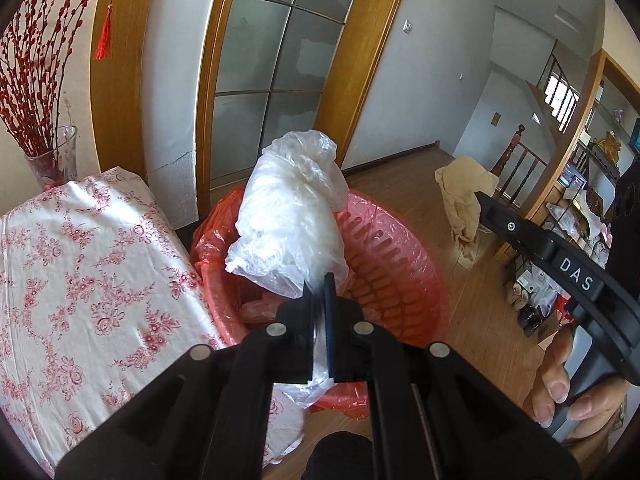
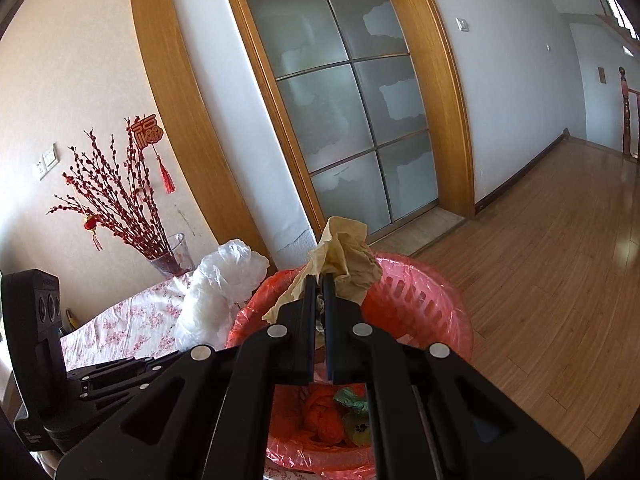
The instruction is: Collect trash
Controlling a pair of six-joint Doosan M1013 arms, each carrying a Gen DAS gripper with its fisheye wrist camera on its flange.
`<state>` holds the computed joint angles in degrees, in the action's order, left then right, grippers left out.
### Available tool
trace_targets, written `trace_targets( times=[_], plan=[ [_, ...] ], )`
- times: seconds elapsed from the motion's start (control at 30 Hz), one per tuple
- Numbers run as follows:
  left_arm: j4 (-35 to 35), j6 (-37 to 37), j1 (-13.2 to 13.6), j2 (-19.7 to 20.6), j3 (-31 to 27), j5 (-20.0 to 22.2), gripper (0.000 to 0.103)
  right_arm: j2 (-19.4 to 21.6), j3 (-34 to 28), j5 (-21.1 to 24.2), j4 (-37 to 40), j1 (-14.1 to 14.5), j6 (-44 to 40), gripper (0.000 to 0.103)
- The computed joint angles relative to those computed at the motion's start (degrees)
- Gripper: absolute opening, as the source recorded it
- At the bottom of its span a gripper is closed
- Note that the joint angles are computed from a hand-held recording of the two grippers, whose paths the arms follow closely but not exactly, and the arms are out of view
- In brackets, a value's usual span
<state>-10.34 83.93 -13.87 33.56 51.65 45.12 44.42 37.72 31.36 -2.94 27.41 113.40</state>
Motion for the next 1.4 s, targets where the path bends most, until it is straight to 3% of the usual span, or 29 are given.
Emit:
trace_targets(
  times=[0.1, 0.17, 0.27, 0.4, 0.57, 0.67, 0.73, 0.8, 0.97, 1.07, 1.17, 1.4],
  plan=[
    [0.8, -1.3, -0.3, 1.1, -1.2, 0.7, 0.016, 0.7, -1.2, 0.2, 1.3, -0.2, -1.7, 0.006],
    [1.1, -2.5, -0.3, 1.8, -1.9, 1.6, 0.026, 1.5, -2.5, 1.4, 1.3, -0.4, -1.2, 0.019],
    [1.0, -3.5, 0.0, 2.3, -2.1, 2.9, 0.028, 1.7, -2.4, 1.8, 2.6, -0.7, -1.4, 0.034],
    [3.4, -5.7, 0.1, 1.2, 0.0, 2.2, 0.033, 0.7, -0.4, 1.6, 1.0, -0.6, 0.1, 0.039],
    [13.1, -12.4, -0.6, -3.0, 6.0, -3.5, 0.055, -1.9, 4.2, -0.3, -8.4, 0.6, 6.4, 0.081],
    [20.5, -18.8, -1.1, -5.9, 10.2, -6.6, 0.069, -3.3, 6.4, -0.3, -17.5, 1.7, 11.8, 0.097],
    [27.5, -25.1, -1.7, -7.8, 12.9, -8.1, 0.081, -4.0, 7.4, 1.1, -25.3, 2.9, 17.0, 0.099],
    [35.1, -31.7, -2.3, -9.6, 15.3, -8.7, 0.087, -4.8, 8.6, 1.5, -29.4, 3.6, 19.6, 0.099],
    [52.1, -46.6, -3.8, -13.8, 21.0, -8.3, 0.097, -6.3, 11.7, 2.4, -41.3, 6.3, 26.1, 0.100],
    [61.5, -54.1, -5.0, -15.7, 23.7, -5.9, 0.099, -7.0, 13.0, 3.4, -44.2, 7.5, 27.4, 0.100],
    [66.6, -58.4, -5.8, -17.4, 26.0, -3.6, 0.099, -8.3, 15.1, 1.9, -43.5, 8.0, 26.6, 0.100],
    [71.1, -65.4, -6.8, -20.4, 30.5, 0.0, 0.099, -9.8, 17.9, 1.0, -43.7, 9.3, 25.9, 0.100]
  ],
)
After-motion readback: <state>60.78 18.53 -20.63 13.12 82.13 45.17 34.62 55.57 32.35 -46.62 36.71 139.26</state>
